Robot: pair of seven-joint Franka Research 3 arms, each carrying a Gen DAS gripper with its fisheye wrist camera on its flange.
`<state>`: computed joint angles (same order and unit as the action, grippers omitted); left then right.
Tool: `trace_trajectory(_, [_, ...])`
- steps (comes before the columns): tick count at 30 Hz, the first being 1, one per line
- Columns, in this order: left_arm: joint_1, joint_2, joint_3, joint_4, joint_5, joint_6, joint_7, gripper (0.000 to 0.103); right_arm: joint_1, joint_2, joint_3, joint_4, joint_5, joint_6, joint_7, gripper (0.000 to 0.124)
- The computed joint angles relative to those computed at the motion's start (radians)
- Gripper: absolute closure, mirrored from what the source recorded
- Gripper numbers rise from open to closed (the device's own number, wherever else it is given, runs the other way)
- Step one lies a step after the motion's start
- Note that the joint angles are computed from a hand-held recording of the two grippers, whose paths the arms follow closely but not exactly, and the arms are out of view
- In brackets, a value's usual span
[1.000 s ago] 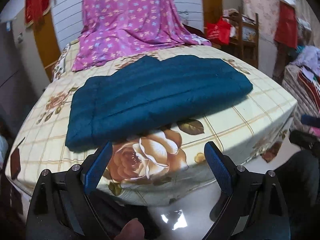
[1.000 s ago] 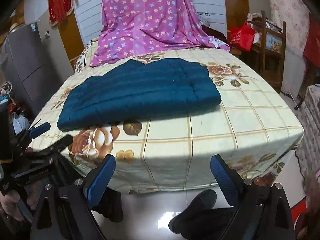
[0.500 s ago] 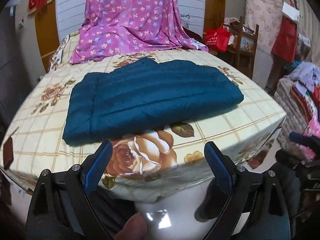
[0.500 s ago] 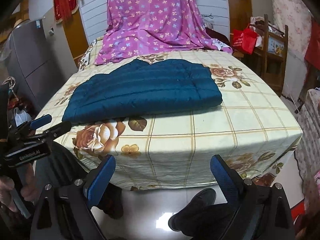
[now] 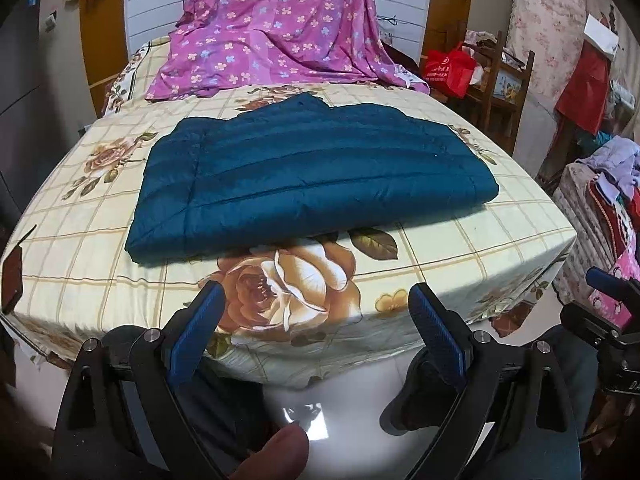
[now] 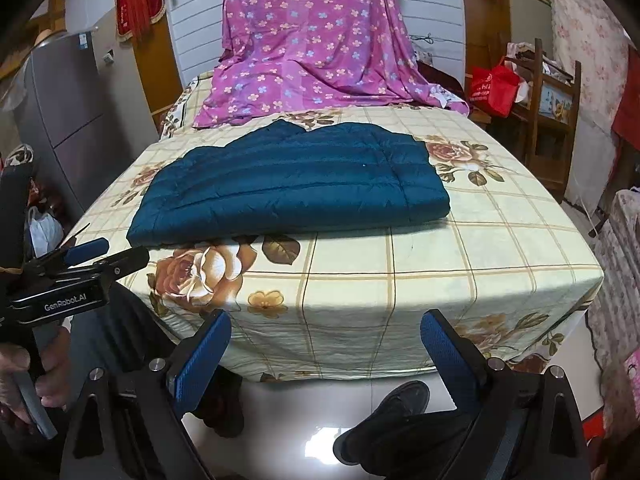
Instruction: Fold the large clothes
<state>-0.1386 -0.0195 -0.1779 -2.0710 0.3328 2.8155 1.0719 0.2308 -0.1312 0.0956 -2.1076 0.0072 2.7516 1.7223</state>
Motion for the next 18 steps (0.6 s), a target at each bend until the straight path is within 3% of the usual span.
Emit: trace_trajectory(18, [0.0, -0.002, 0.001, -0.015, -0.022, 0.019, 0.038, 0.01, 0.003, 0.001, 0.002, 0.005, 0.001, -0.01, 0.003, 0.029])
